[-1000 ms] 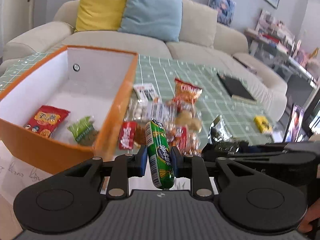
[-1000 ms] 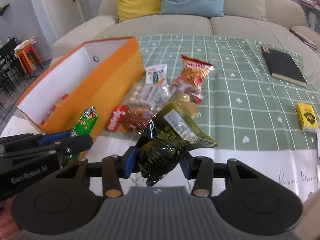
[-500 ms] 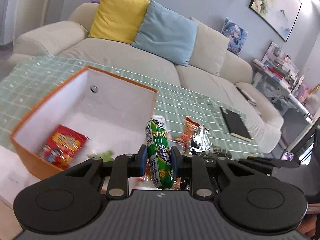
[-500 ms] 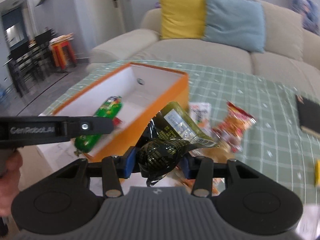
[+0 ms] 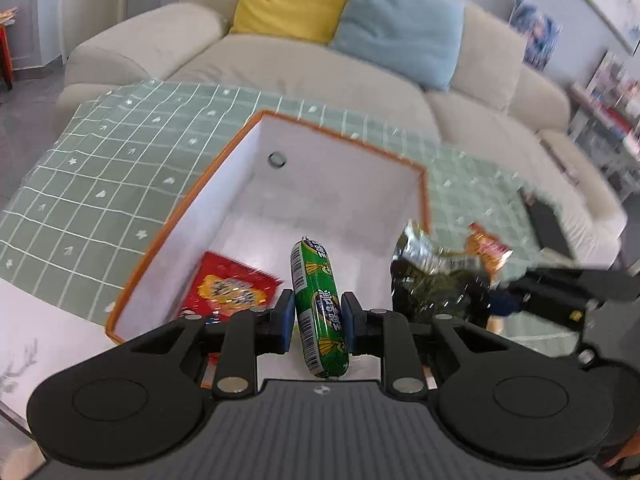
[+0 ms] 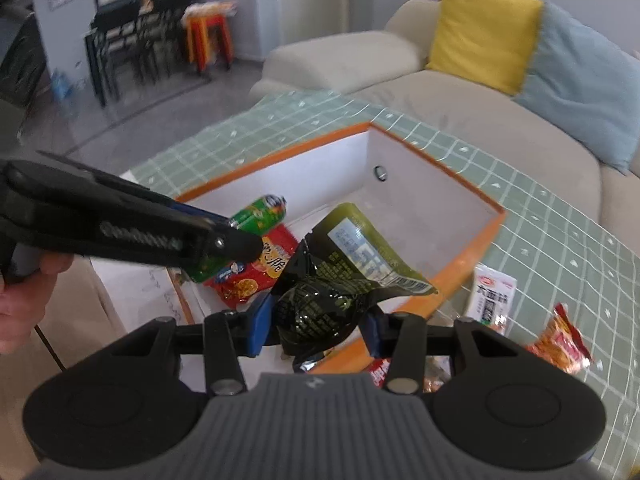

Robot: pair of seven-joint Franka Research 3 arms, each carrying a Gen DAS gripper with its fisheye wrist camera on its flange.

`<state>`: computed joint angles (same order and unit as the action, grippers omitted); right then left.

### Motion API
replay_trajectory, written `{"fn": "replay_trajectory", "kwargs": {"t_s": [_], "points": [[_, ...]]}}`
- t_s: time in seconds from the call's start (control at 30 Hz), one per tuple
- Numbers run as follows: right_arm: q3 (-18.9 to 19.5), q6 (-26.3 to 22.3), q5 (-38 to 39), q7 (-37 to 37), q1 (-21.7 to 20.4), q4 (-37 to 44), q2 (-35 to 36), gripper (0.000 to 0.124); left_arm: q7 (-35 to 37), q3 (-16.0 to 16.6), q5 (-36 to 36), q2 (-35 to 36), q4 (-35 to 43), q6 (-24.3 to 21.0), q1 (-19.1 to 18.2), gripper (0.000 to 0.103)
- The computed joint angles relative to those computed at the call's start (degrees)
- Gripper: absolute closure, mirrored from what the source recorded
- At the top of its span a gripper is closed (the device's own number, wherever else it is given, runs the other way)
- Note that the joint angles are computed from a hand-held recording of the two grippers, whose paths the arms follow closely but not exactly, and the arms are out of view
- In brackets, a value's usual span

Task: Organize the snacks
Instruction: 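Carry the sausage and dark bag over the box and open both tools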

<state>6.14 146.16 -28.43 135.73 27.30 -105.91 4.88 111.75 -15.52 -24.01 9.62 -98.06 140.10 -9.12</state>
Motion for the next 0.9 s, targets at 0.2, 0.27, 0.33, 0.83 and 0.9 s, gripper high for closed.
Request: {"fn": "replay_trajectory", "kwargs": {"t_s": [0.2,0.27,0.33,0.83,0.9], "points": [[-0.18,-4.87,10.44,-12.32,-0.70,7.65,6.29,0.080,-3.06,0.12,4.50,6.04,7.19,-7.55,-0.02,0.076],[-0.54,-7.27,13.49,-15.34,-0.61,10.63,8.52,0.080,-2.82,-0.07,6.43,7.66,9.11,-9.62,0.01,0.076],[-0.98,-9.69,15.65,-18.08,-0.42,13.22,10.47,0.080,-3.21,-0.11,8.12,9.08,11.00,-11.88,-0.01,0.076],[-3.95,-23.48,15.83,-30.70,3.16,26.50,20.04,0.079,-7.33,0.10,17.19,17.03,21.59,-23.31,-1.85,0.076],[-4.07,-23.75,15.72,-31.65,3.32,26.86,20.30,0.079,-8.09,0.17,17.80,17.65,22.33,-23.98,-2.07,0.076]]}}
